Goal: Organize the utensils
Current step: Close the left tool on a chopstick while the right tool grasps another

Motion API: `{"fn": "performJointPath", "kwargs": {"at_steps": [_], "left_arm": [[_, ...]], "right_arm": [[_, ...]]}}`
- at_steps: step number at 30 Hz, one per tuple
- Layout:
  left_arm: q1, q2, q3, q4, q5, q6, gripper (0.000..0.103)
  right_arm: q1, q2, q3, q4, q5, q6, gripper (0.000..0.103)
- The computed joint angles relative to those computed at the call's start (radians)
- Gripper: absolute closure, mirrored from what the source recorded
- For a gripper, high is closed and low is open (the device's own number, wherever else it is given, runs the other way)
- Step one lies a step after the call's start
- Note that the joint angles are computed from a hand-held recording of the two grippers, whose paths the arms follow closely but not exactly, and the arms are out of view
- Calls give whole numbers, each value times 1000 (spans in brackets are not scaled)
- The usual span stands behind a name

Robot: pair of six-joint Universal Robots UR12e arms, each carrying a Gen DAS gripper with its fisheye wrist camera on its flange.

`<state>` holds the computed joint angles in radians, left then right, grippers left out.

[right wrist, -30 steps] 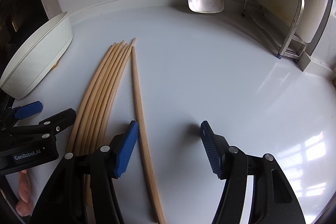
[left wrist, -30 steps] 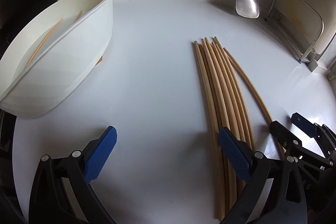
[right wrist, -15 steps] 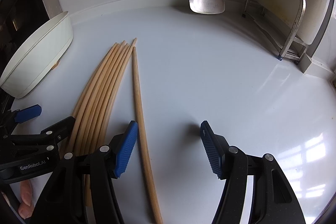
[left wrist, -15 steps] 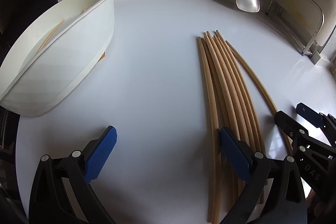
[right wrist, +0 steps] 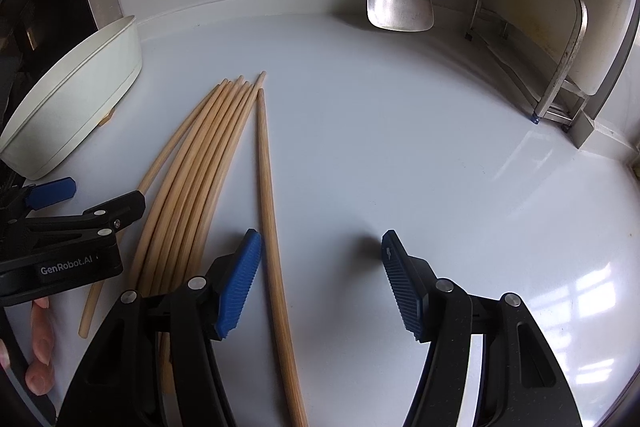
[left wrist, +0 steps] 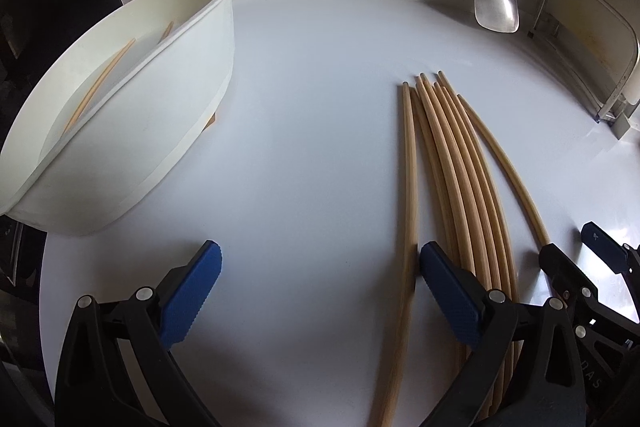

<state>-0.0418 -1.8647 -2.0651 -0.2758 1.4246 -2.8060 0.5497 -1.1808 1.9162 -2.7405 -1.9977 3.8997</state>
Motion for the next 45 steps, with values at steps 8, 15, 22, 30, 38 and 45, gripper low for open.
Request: {"fn": "performJointPath", "kwargs": {"at_steps": [8,15,22,30,38,45], "left_arm": [[6,9,-8,-3,-54,28,29],[6,32,-40,20,-94,75,77],[6,40,-32,-31,-103,98,96],[34,85,-11,-143,-170,106,96],[100,158,21,-239,-247,160,96],[178,159,90,-296,-252,147,96]], "right_arm": [[1,10,-6,-33,13,-61,57],[7,11,-9,-34,20,-87,95],[-7,0,2,-48,72,-56,97],[-10,-40,6,-21,88,-5,97],[5,-61,-61,13,73,15,97],[33,-11,-191,34,93,-19,97]]}}
